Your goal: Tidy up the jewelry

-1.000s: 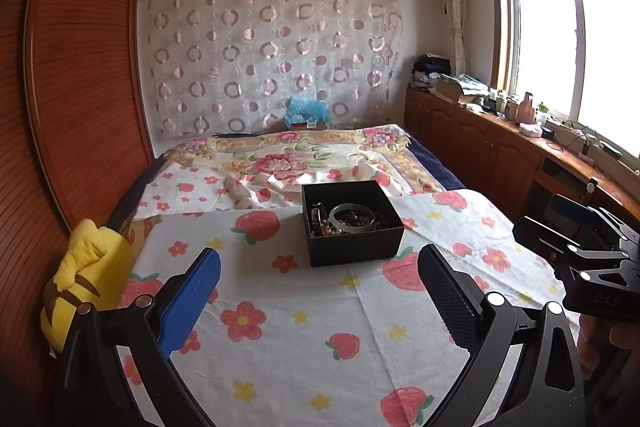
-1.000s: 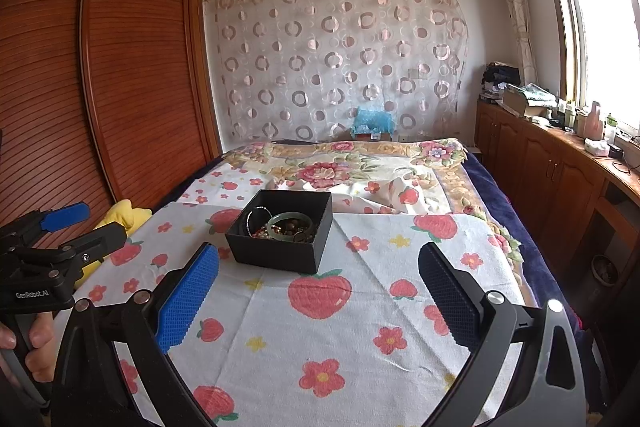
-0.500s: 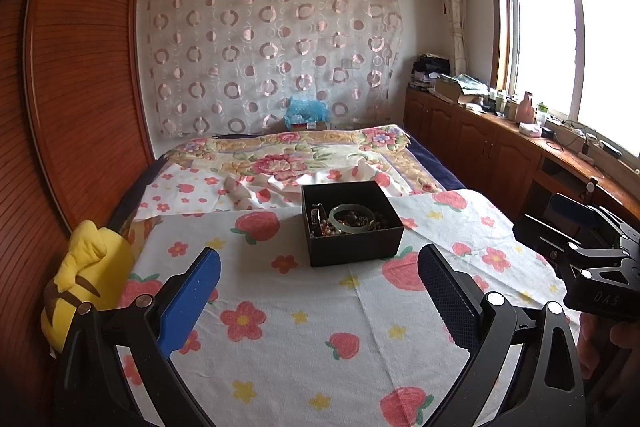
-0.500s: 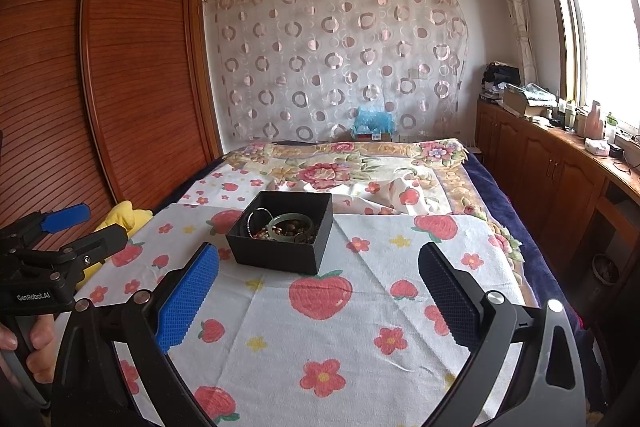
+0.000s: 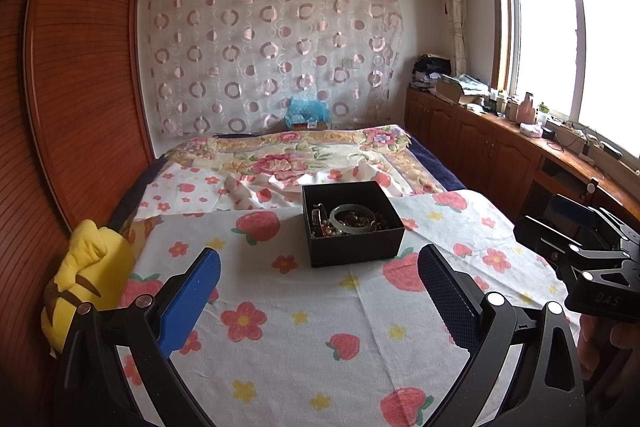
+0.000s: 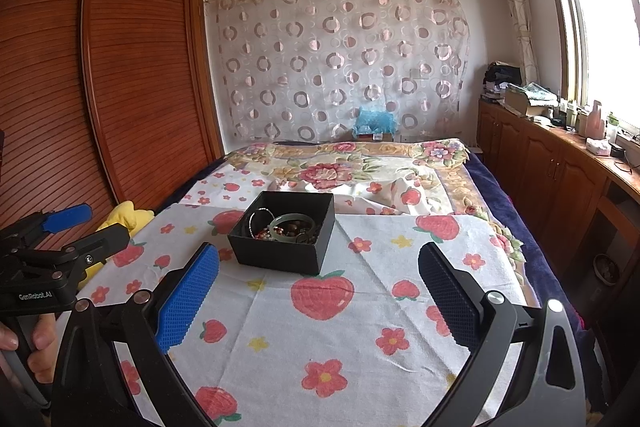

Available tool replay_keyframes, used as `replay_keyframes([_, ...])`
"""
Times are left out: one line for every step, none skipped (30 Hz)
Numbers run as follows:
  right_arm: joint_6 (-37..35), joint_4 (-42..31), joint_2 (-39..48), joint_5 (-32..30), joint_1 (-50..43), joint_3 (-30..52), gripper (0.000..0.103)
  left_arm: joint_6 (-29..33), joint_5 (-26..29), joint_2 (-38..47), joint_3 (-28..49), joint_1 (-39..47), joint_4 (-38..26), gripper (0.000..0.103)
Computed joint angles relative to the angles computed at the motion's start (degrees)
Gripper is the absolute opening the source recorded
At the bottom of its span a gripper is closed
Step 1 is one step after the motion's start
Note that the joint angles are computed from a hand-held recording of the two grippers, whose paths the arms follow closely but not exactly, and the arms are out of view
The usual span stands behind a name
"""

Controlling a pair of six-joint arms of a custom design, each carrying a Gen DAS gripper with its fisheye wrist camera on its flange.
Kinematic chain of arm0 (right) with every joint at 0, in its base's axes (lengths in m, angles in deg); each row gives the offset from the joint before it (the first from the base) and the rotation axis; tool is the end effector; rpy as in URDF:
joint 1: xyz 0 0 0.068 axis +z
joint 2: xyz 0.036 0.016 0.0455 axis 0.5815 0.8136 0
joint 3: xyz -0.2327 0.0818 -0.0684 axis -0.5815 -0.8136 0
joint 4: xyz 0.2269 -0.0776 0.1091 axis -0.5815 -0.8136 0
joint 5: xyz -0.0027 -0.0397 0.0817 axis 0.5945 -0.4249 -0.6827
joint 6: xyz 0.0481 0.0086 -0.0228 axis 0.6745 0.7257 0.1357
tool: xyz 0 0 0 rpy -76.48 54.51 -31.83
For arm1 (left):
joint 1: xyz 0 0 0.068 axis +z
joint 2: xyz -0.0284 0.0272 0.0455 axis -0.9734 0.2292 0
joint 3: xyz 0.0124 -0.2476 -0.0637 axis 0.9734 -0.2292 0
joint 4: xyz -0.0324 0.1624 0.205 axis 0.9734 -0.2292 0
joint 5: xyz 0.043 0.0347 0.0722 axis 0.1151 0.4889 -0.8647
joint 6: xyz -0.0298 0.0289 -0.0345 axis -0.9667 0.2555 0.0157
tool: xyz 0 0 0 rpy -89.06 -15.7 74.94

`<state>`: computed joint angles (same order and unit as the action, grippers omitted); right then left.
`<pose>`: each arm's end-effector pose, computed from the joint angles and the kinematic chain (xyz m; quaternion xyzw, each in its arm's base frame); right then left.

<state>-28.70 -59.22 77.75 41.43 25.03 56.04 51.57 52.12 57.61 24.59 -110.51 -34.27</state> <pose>0.2413 -0.0225 0.2898 -0.1992 0.8252 0.1726 0.4996 0.1434 -0.0707 0.3082 -0.0649 0.8601 0.0384 0.5045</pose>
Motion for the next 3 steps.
replay_keyframes([0.12, 0.17, -0.15, 0.15, 0.17, -0.22, 0.101, 0.07, -0.2, -0.06, -0.09, -0.15, -0.09, 0.095])
replay_keyframes([-0.06, 0.0, 0.0, 0.04, -0.03, 0.04, 0.101, 0.1, -0.27, -0.02, -0.01, -0.25, -0.1, 0.095])
replay_keyframes([-0.05, -0.01, 0.02, -0.03, -0.05, 0.04, 0.101, 0.25, 0.04, -0.17, -0.16, -0.06, 0.02, 0.095])
